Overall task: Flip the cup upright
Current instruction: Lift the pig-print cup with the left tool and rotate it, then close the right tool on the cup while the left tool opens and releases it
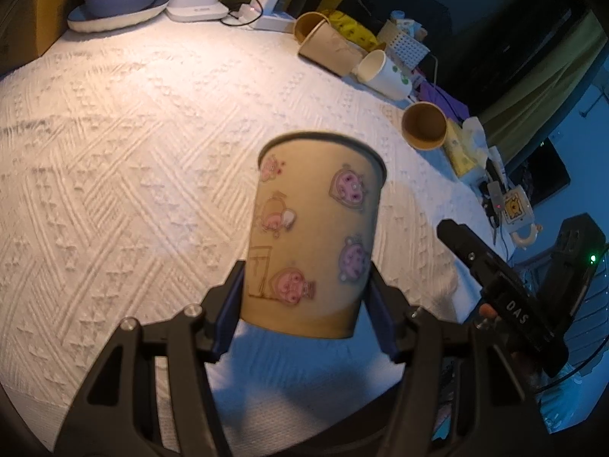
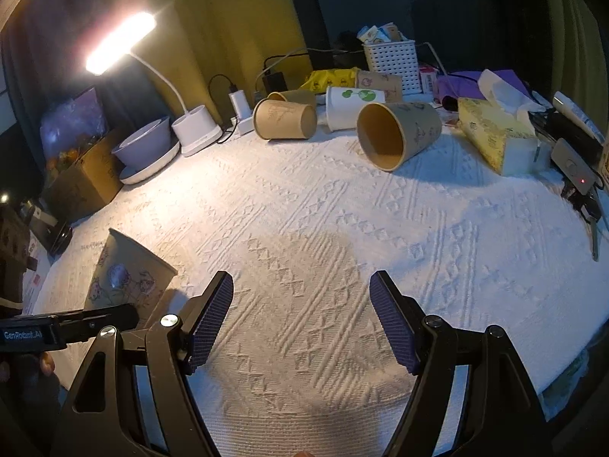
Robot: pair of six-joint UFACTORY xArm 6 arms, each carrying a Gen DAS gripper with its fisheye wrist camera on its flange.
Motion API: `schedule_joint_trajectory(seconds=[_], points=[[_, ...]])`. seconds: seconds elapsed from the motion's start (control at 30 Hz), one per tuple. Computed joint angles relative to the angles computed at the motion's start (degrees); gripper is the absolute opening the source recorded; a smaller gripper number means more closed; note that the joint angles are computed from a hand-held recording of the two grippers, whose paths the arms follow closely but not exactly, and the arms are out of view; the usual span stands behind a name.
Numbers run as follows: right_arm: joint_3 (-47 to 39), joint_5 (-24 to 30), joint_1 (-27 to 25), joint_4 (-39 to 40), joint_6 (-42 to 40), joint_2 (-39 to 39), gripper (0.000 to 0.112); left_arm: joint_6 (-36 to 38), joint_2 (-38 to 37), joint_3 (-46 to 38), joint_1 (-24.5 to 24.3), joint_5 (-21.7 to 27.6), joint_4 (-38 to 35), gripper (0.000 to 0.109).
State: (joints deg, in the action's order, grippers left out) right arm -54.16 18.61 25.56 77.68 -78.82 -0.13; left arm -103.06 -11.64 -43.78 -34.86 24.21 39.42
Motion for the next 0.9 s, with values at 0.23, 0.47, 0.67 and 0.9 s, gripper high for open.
schedule_joint_trajectory(seconds=[0.23,0.47,0.67,0.9], points=[[0.02,-0.04,1.09,-1.27,0.52,-0.04,0.077,-0.85,0.38,1.05,0.6,-3.02,0.54,0.06],[0.43,5.45,1.04,-1.41,1.25,-2.32,0.077,-4.11,2.75,-0.53,0.76,-6.72,11.31,0.06],[0.53,13.74,0.87,-1.84,2.62,-4.93,0.077,-10.18,3.96,-3.7,-1.46,-4.63,25.5,0.06],[0.06,20.48,-0.02,-3.31,5.43,-5.33,0.084,-18.53,0.59,-3.11,-3.65,-1.33,40.25,0.06]])
